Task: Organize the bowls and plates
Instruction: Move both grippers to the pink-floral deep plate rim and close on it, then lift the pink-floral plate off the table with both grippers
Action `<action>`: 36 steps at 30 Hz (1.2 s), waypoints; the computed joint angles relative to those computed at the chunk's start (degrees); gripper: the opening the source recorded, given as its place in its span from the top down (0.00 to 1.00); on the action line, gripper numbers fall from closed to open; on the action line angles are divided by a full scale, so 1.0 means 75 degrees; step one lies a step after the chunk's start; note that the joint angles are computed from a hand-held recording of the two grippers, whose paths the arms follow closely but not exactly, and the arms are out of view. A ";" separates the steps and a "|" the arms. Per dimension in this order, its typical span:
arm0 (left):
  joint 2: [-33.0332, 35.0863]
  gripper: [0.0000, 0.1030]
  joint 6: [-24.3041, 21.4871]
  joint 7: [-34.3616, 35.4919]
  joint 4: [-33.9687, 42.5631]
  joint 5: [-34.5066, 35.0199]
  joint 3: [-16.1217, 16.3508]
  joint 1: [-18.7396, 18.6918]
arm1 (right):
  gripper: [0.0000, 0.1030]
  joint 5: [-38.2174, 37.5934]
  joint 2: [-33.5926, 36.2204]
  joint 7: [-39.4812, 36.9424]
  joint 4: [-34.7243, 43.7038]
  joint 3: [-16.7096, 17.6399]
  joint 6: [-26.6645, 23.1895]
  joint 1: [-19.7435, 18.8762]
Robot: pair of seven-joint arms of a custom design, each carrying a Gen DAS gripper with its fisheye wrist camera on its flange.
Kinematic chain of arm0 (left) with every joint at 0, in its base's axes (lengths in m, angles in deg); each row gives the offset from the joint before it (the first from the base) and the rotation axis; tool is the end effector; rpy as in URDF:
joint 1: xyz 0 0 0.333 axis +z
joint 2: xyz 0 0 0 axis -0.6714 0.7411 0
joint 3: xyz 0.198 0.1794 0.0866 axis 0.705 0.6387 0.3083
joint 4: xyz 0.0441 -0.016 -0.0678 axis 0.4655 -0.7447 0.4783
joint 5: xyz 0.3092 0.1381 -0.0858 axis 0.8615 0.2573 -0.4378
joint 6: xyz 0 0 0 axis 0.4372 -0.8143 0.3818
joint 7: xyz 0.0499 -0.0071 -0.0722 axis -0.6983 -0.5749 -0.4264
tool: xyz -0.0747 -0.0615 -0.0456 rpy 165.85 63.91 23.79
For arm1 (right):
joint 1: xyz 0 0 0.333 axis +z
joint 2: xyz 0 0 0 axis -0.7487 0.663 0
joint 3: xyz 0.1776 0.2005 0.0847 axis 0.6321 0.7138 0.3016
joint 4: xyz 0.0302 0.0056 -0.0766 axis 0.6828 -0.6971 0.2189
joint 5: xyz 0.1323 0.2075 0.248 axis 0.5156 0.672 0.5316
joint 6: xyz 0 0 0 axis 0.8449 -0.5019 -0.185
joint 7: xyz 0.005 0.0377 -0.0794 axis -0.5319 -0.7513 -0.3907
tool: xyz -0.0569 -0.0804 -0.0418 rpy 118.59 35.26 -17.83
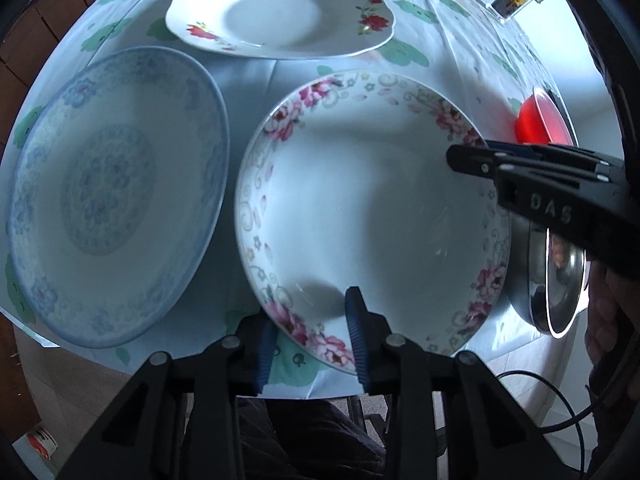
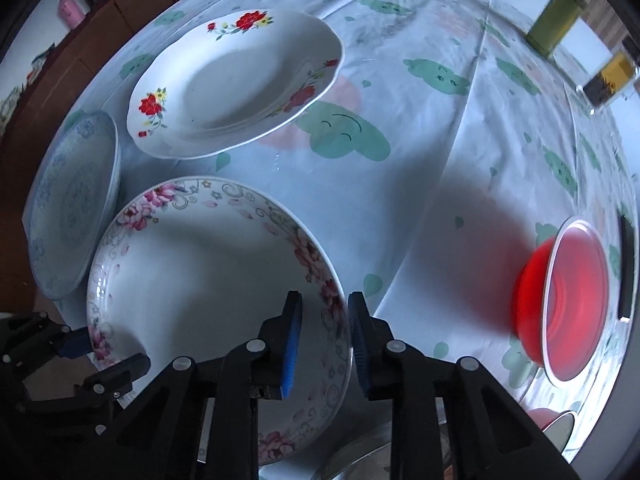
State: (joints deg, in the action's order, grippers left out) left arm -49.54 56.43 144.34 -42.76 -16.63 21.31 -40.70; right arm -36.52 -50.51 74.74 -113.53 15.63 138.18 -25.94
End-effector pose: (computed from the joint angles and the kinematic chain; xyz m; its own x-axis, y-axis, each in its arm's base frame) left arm 0.6016 -0.0794 0.3797 -0.6230 -0.7542 0.2075 -0.7785 0.6237 -0.0701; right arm 0.5642 0.2544 0.3692 -0.3025 -0.9528 -0.0240 -0.9357 0.3017 -0.1829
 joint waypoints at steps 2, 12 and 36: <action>0.0031 0.72 0.0007 0.0039 0.0063 0.0011 -0.0011 -0.0004 | 0.80 0.0199 -0.0110 0.0098 -0.0220 0.0008 0.0293 -0.0084; -0.0015 0.74 0.0014 0.0279 0.0188 -0.0049 -0.0028 0.0045 | 0.85 0.0336 -0.0267 0.0440 -0.0449 0.0015 0.0556 -0.0117; -0.0557 0.74 0.0720 0.0722 -0.0520 -0.0271 -0.0028 0.0008 | 0.87 -0.0001 -0.1083 0.1045 -0.1335 0.0088 0.1043 -0.0141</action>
